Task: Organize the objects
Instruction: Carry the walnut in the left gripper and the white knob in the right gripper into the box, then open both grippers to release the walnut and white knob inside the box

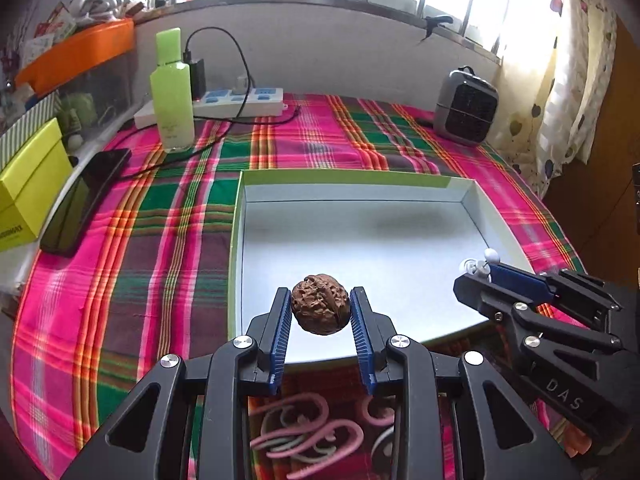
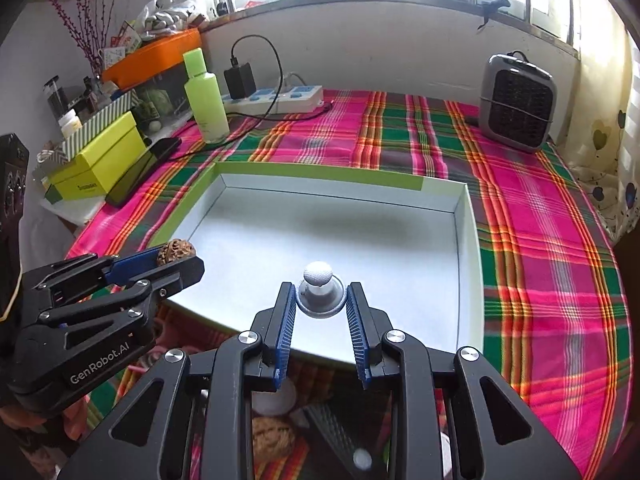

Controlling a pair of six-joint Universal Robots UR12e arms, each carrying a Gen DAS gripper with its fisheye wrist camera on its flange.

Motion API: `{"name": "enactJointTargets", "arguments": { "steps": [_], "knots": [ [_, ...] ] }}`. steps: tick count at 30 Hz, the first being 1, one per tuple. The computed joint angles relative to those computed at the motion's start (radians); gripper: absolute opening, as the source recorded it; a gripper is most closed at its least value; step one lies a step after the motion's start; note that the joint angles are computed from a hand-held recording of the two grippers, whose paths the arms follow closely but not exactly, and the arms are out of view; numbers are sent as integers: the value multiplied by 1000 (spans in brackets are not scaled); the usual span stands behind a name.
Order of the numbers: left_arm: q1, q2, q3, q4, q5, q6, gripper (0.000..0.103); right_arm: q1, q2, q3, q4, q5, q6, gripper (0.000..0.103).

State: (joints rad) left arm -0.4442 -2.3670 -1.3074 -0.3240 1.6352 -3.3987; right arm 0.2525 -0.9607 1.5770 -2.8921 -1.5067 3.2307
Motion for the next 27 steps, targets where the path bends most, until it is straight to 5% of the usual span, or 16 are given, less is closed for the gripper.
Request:
{"name": "enactJointTargets", "arguments": {
  "steps": [27],
  "knots": [
    [2, -54, 89, -83, 12, 31, 28, 5, 56, -89, 114, -35, 2, 28]
  ]
}}
